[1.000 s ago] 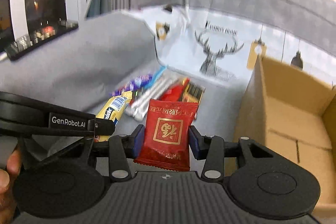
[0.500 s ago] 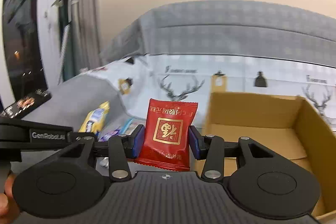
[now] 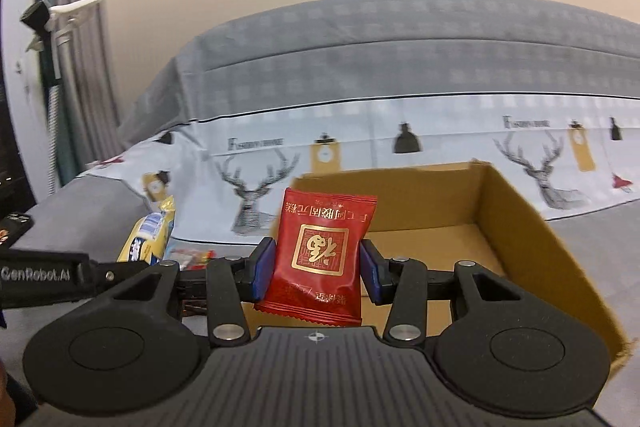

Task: Organize snacks
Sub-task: 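Lift both held snacks and carry them over the cardboard box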

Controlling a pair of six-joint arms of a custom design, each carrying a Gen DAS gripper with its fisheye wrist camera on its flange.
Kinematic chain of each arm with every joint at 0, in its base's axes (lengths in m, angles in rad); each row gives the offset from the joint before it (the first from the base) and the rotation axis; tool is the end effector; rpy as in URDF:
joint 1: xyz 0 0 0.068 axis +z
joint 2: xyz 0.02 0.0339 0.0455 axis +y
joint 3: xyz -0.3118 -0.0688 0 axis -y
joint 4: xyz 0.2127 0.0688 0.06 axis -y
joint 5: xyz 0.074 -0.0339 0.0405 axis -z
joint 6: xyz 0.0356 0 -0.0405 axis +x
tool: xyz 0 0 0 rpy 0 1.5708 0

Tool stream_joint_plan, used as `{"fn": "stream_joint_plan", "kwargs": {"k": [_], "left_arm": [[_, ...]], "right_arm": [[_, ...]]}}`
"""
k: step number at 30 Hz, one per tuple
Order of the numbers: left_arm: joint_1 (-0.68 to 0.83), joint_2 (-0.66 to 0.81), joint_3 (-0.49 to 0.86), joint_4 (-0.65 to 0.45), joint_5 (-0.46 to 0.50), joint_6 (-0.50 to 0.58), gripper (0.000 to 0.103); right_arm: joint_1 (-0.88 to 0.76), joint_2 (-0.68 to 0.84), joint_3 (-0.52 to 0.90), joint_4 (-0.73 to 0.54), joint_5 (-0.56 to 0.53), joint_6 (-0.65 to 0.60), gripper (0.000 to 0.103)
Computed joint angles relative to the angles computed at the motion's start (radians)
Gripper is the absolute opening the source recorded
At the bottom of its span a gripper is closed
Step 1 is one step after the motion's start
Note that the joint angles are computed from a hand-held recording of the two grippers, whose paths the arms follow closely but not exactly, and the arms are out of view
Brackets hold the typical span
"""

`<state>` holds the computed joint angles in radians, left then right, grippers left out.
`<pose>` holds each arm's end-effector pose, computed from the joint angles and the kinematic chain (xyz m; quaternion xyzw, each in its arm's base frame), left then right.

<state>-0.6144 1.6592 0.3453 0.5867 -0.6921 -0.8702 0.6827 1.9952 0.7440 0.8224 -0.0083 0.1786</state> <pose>0.2054 -0.1171 0.1662 -0.2472 0.8335 -0.0323 0.4930 0.2883 0.2348 0.1690 -0.2120 0.8142 0.2288 0.4897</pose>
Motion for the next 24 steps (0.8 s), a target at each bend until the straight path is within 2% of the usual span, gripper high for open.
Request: {"fn": "stream_joint_plan", "kwargs": {"k": [6,14,24], "left_arm": [[-0.015,0.104,0.011,0.146,0.009,0.091,0.016],[-0.026,0.217,0.042,0.269,0.021,0.217,0.016],[-0.031,0.278,0.069,0.322,0.053,0.289,0.016]], "right_arm": [[-0.042,0.003,-0.018,0.016,0.051,0.000,0.048],[-0.095,0.021,-0.026,0.021,0.093,0.007,0.048],[-0.100,0.032,-0.009,0.001,0.125,0.023,0.048]]}}
